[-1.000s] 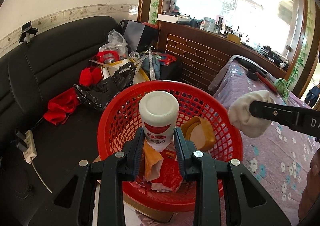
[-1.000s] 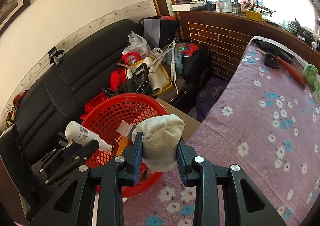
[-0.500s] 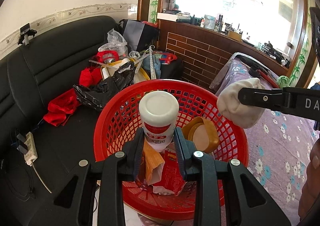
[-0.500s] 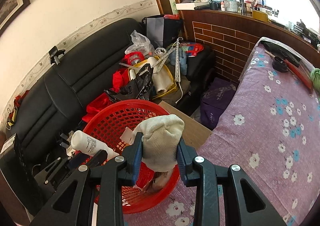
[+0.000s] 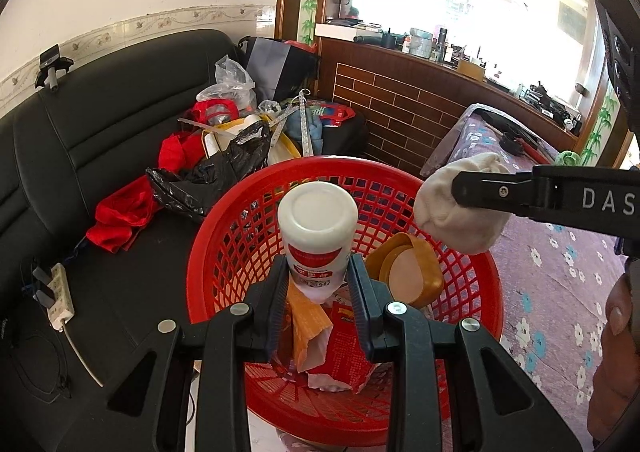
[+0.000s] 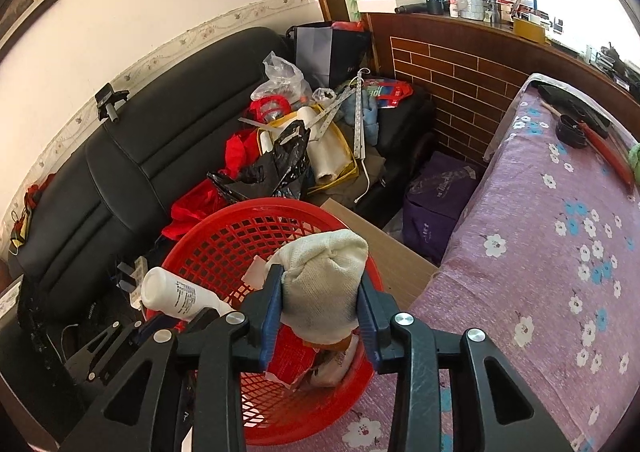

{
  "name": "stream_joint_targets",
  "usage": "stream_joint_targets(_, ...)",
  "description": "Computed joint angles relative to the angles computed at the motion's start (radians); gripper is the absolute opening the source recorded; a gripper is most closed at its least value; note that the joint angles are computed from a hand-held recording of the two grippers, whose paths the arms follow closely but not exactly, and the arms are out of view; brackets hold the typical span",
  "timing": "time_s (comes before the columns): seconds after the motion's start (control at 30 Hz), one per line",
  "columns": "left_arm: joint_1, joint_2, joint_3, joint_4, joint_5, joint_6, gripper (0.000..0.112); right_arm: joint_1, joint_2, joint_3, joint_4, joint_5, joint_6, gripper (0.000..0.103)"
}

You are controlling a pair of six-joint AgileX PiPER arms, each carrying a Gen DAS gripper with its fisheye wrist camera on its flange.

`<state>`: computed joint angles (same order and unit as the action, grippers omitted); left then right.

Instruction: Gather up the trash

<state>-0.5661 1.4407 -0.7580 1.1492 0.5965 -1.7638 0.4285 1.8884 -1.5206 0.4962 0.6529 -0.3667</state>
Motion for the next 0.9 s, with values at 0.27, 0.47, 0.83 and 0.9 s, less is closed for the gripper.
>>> stream_joint_targets(0.27, -0.012, 0.004, 0.026, 0.073, 0.006, -0.088, 0.046, -0.018, -0.036, 0.033, 0.003, -0.030, -0.009, 0.056)
stream_joint_targets(0.47, -0.065, -0.002, 0.013, 0.074, 0.073, -0.102, 0.070, -0.054, -0.106, 0.113, -0.017, -0.071, 0.001, 0.073)
stream_joint_targets(0.83, -0.244, -0.016, -0.041, 0.018, 0.316, -0.157, 0.096, -0.106, -0.384, 0.435, -0.172, -0.239, 0.033, 0.091)
stream_joint_targets(0.9, -0.313, -0.002, -0.053, 0.023, 0.416, -0.197, 0.100, -0.121, -0.448, 0.505, -0.197, -0.263, 0.034, 0.092)
